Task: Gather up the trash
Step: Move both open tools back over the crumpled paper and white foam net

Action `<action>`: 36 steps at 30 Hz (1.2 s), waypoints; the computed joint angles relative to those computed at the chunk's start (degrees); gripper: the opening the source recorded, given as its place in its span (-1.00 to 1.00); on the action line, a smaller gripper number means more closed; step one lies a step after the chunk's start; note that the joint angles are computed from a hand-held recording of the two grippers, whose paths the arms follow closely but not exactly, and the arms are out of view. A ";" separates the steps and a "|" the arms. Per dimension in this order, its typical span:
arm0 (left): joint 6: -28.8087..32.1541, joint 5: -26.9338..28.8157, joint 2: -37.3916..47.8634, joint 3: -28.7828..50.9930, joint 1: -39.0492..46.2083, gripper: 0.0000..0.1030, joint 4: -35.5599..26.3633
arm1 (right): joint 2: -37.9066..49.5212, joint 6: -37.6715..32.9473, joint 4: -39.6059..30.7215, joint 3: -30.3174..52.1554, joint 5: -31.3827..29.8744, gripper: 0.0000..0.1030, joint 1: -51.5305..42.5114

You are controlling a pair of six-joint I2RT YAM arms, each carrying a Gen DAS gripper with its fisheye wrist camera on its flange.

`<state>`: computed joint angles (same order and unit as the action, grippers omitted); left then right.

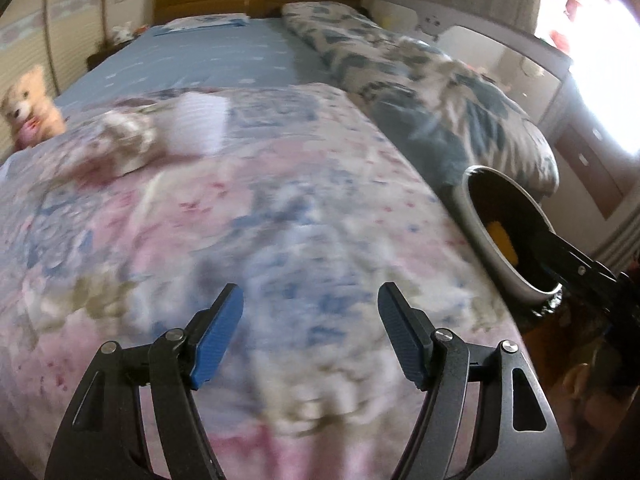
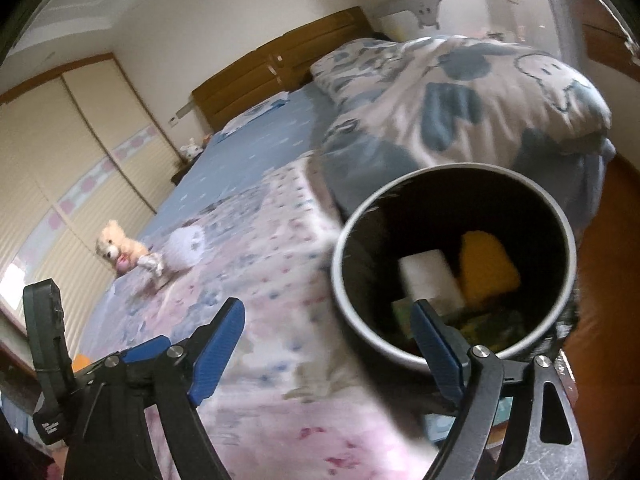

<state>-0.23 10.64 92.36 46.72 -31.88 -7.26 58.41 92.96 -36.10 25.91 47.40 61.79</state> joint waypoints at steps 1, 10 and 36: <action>0.53 0.28 -0.21 -0.34 1.34 0.39 0.10 | 1.50 -2.22 2.49 0.50 -0.63 0.68 -0.79; 3.78 2.01 1.46 0.14 11.34 0.39 0.20 | 14.08 -16.56 20.08 4.92 -6.63 0.77 -7.03; 7.31 2.33 19.34 21.28 22.49 0.39 -3.25 | 42.13 -38.74 40.16 24.52 -25.88 0.77 -23.89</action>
<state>7.08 12.97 111.70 68.00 -9.39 -10.52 100.54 54.22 4.06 50.43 21.52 37.90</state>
